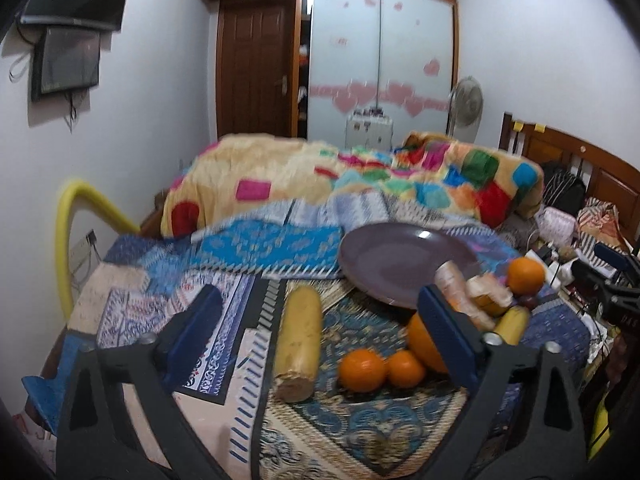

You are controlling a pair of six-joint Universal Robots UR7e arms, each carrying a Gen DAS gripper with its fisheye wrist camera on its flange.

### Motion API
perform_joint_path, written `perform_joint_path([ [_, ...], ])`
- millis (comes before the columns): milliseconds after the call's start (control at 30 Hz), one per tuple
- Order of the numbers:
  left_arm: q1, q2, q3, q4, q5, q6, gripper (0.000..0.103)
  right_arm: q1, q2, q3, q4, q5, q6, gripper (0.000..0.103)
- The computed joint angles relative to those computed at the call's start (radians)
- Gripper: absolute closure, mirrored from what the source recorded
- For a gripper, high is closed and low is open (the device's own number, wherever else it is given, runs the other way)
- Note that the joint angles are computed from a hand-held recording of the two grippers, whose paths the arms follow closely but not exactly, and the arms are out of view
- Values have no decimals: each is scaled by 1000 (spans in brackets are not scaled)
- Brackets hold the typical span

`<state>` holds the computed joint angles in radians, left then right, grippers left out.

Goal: Organize fruits
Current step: 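Grasp the yellow cylindrical fruit with the left tool while the right tool grasps the large orange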

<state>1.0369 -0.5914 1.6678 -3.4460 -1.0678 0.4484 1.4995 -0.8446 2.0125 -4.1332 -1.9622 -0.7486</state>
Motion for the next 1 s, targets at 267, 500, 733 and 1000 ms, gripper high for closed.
perform_joint_path([
  [267, 56, 38, -146, 295, 23, -52, 28, -26, -42, -48, 196, -24, 48, 27],
  [500, 73, 52, -221, 490, 24, -70, 39, -42, -60, -91, 386, -36, 79, 32],
  [733, 80, 76, -284, 612, 32, -92, 52, -66, -87, -121, 569, -38, 158, 42],
  [1000, 90, 106, -358, 734, 5, -142, 64, -64, -85, -142, 612, -43, 161, 41],
])
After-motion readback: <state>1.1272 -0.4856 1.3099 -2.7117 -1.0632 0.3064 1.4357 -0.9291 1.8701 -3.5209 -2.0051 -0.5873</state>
